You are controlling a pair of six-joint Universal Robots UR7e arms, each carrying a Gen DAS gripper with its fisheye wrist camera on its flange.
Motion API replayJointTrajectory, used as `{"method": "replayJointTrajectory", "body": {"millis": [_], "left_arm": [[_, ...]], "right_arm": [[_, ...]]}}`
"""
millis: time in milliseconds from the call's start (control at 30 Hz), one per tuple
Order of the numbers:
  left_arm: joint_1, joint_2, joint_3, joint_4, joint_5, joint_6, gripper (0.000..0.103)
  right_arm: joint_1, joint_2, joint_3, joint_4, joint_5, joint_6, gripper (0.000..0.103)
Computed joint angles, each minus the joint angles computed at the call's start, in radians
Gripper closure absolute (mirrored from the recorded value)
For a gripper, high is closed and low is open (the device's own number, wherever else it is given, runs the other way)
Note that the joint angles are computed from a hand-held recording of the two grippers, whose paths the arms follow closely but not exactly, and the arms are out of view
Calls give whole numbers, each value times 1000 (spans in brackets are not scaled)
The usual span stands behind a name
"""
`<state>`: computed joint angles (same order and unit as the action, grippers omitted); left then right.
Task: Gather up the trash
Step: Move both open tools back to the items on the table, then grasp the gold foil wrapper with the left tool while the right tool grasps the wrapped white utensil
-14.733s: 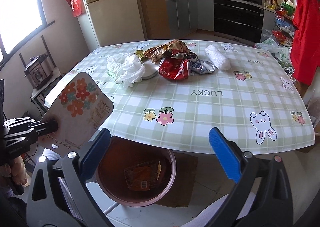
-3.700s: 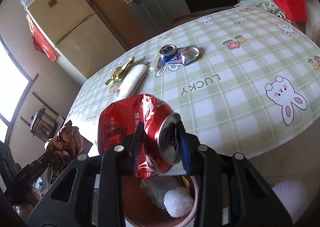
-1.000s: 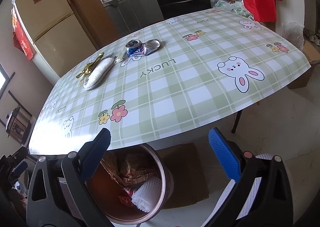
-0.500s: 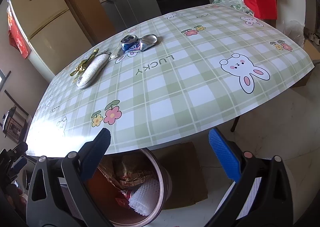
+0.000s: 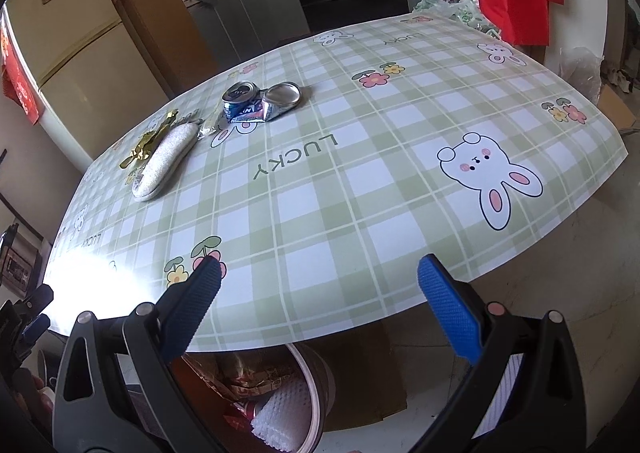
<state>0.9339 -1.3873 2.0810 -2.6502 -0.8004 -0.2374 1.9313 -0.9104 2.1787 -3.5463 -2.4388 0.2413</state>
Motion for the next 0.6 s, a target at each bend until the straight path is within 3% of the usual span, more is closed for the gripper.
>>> {"method": "replayJointTrajectory", "body": {"millis": [300, 600], "left_arm": [[39, 104, -121, -33, -26, 92, 7], [98, 301, -402, -26, -108, 348, 7]], "right_arm": [[-33, 2, -76, 38, 15, -51, 6], [-80, 25, -212, 97, 55, -147, 6]]}}
